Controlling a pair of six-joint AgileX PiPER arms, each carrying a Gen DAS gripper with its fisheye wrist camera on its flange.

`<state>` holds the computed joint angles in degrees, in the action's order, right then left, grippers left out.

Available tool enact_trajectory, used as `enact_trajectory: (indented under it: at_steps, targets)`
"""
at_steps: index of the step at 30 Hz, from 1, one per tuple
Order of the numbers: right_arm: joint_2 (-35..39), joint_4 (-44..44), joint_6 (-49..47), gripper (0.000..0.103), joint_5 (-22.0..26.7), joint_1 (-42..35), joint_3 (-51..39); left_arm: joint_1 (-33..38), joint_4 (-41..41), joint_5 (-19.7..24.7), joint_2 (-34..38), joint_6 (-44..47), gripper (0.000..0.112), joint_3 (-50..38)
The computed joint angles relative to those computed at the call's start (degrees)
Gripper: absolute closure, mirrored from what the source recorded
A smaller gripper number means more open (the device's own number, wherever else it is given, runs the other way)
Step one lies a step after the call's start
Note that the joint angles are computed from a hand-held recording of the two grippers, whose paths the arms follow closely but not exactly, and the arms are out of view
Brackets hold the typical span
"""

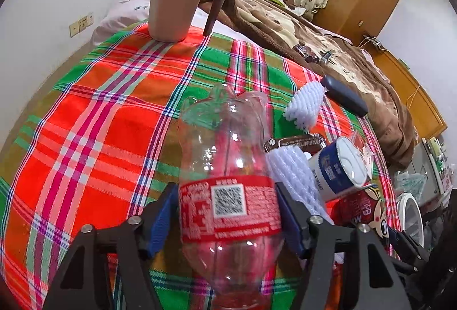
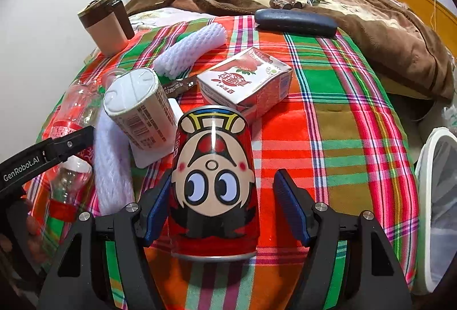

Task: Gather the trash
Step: 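Lift the bottle and red cartoon can and carry both over the white bin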

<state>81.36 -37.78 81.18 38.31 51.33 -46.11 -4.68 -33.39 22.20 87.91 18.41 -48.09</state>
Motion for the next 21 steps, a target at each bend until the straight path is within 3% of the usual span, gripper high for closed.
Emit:
enact_trajectory:
  at_steps: [2, 12, 15, 18, 21]
  targets:
    - [-0.2, -0.7, 0.8, 0.049, -0.2, 0.3, 0.2, 0.0, 1.2, -0.1, -0.8, -0.9, 0.049, 0.7]
    - [-5.9, -3.5, 6.7, 0.049, -3.0, 1.0, 6.2, -1.5, 1.4, -2.0, -10.2, -0.6, 0.05, 8.6]
    - [-8.4, -4.7, 8.7, 0.049, -2.4, 2.0, 7.9, -4.0, 8.3, -3.2, -14.4, -8.0, 0.05, 11.2]
    - [-11.0, -5.7, 10.3, 0.049, -1.2, 3.2, 9.5, -5.2, 8.4, -2.6, -18.3, -9.3, 0.05, 13.2]
    - [-14.1, -6.4, 11.6, 0.049, 0.4, 4.5, 11.1, -8.9, 19.4, -2.3, -22.1, -21.1, 0.05, 14.4]
